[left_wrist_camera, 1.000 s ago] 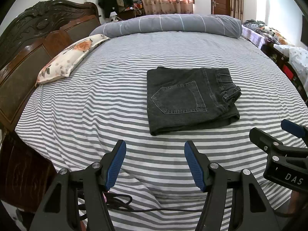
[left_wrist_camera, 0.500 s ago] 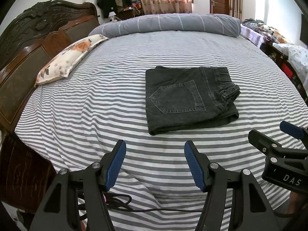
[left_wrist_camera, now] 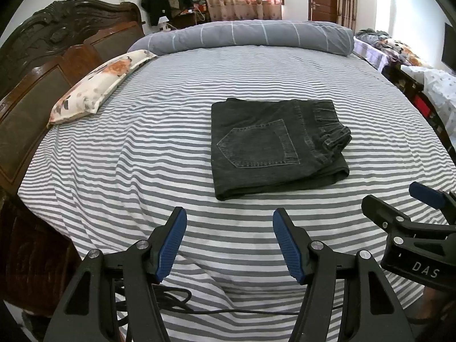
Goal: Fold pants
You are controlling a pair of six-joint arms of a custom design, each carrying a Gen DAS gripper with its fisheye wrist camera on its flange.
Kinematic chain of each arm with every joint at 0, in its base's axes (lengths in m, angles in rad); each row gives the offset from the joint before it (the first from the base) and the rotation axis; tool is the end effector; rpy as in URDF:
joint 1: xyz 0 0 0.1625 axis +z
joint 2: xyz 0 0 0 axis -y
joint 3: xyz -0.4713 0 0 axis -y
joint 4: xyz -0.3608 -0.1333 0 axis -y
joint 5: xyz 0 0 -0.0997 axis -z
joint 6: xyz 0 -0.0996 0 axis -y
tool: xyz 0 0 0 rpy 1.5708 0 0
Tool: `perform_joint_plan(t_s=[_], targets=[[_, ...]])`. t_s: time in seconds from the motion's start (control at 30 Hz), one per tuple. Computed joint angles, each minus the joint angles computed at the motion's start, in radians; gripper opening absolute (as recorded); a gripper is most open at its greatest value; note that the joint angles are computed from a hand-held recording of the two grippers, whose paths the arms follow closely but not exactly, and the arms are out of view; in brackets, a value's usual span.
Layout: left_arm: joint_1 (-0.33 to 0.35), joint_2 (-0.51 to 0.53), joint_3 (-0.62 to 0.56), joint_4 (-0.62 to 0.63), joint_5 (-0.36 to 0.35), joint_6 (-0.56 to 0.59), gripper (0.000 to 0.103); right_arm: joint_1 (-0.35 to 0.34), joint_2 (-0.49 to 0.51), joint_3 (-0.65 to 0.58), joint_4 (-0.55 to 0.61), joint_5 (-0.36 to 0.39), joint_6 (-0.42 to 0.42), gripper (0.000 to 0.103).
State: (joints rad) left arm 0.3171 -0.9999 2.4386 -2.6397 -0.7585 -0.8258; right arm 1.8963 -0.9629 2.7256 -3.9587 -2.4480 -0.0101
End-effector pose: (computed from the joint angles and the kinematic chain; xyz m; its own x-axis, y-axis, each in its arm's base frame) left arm -0.2878 -0.3108 0.1015 -0.6276 0.2848 -0.7245 0.6262 0.7377 -0.2525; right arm 0.1556 -0.2836 0.2019 -0.7470 0.2142 0.6294 -0.2669 0.7705 -0.5789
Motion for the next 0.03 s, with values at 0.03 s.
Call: perform_joint_plan(t_s=[0.03], targets=[[-0.001,-0.001,0.001,-0.001,-0.002,-0.002,0.064,-0.001,0.000,0.001,0.000,0.002,0.001,0.096]])
